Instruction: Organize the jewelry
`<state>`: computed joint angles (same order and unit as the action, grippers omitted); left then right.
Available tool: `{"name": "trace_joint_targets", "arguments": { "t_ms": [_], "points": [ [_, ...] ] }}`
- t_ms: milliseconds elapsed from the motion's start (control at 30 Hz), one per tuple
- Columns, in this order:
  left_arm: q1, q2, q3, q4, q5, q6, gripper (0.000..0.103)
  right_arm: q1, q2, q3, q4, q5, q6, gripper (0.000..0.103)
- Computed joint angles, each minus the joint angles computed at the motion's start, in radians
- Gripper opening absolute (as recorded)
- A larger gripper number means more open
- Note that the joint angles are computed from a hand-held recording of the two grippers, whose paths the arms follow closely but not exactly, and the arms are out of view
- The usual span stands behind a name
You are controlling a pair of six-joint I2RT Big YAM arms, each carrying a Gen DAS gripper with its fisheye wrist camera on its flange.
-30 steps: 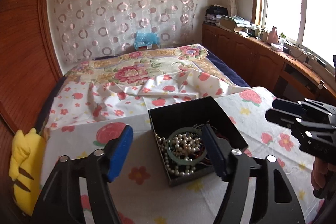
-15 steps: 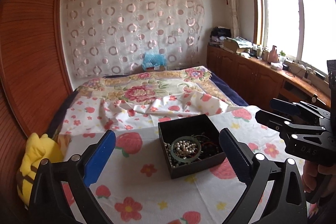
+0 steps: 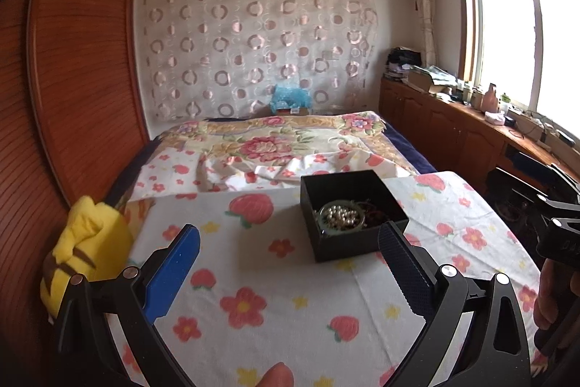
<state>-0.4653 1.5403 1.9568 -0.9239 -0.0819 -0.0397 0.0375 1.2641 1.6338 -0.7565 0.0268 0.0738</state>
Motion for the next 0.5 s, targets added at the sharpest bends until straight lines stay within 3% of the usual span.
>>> {"name": "trace_joint_targets", "arguments": {
  "t_ms": [500],
  "points": [
    [0.005,-0.033,-0.041,0.007,-0.007,-0.004,0.095,0.003,-0.028,-0.057,0.011,0.005,0.046,0.100]
  ]
}}
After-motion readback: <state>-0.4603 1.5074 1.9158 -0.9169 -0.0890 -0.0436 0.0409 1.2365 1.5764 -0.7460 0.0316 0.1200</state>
